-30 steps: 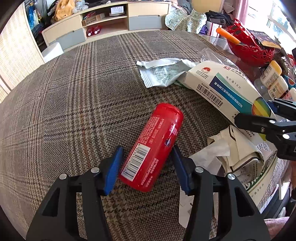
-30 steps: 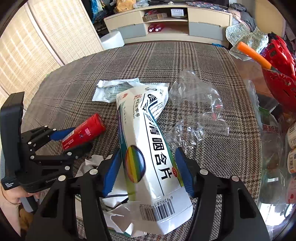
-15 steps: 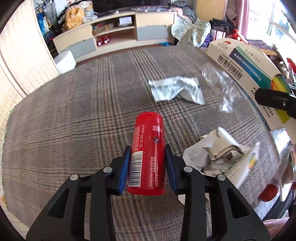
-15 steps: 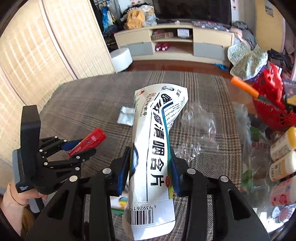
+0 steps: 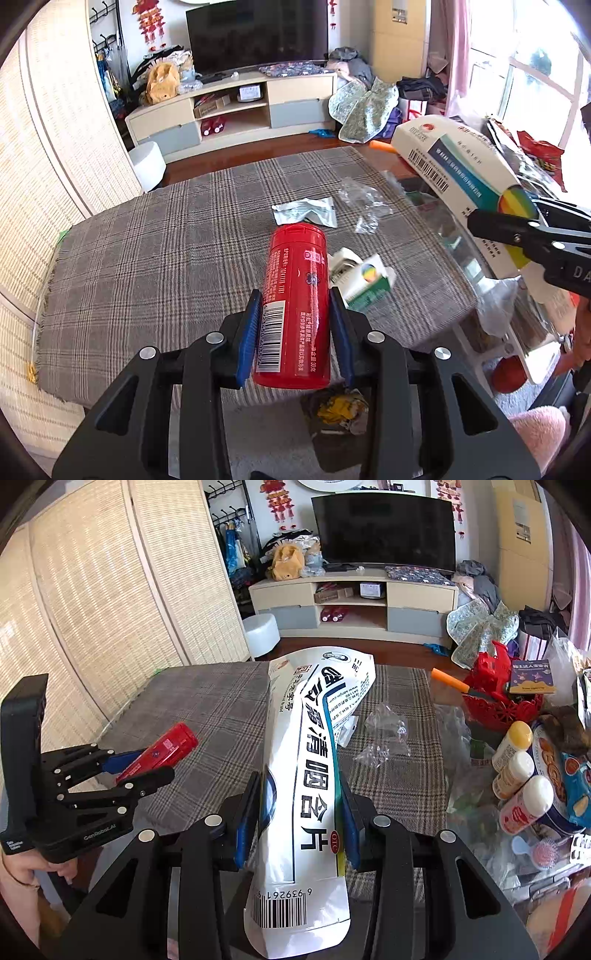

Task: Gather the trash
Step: 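Carry the canister and box over the bin and open both tools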

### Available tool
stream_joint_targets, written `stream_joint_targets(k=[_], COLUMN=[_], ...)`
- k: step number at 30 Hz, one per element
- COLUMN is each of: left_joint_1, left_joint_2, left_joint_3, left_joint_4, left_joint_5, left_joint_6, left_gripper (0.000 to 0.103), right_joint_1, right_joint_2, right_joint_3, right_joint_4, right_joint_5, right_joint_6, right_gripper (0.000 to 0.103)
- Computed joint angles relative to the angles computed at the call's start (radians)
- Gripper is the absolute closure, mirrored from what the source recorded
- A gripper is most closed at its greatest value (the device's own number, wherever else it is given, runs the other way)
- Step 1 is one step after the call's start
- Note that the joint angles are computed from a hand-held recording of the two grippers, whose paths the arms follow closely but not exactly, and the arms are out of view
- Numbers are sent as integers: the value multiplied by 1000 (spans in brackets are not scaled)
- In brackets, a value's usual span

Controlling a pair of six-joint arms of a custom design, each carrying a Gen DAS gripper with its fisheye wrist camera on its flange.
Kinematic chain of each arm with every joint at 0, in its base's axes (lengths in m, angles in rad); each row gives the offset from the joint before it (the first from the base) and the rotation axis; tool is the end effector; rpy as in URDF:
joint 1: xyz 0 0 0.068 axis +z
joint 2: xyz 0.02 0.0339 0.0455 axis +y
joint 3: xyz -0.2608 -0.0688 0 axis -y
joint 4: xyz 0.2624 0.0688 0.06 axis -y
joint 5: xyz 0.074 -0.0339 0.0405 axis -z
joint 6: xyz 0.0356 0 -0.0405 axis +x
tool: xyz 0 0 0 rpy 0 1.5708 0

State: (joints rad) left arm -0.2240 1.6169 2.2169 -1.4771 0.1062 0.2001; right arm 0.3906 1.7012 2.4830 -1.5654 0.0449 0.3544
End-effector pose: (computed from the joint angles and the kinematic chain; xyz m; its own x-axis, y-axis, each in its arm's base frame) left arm 0.2767 -0.0669 0.4876 -0.6777 0.3571 -0.6428 0.4302 0.9015 0.0472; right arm 0.2553 0.1034 0.5222 -0.7339 0.0727 -0.6753 -0.1027 0.9710 0.2161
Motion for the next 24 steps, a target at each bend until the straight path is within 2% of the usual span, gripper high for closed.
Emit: stream_joint_targets(k=[4,13,19,24], left_joint_1=[-7,-26,17,-29], left_joint_2=[-154,-561,-698,-748], left_joint_3=[-156,-692,-1058,-1281], left_joint_4=[14,112,174,257], left_joint_5=[33,48,84,57], left_joint_6=[-34,-72,-96,-155], left_gripper=[69,69,69,69], right_joint_1=[77,377,475,476], right_joint_2=[-172,-547,-703,-726], right_joint_3=[-210,-789,-1178,-1380], right_joint_4=[46,180,333,456], right_joint_5=[50,182,101,30], right_joint_6=[59,307,495,572], right_gripper=[63,63,63,63])
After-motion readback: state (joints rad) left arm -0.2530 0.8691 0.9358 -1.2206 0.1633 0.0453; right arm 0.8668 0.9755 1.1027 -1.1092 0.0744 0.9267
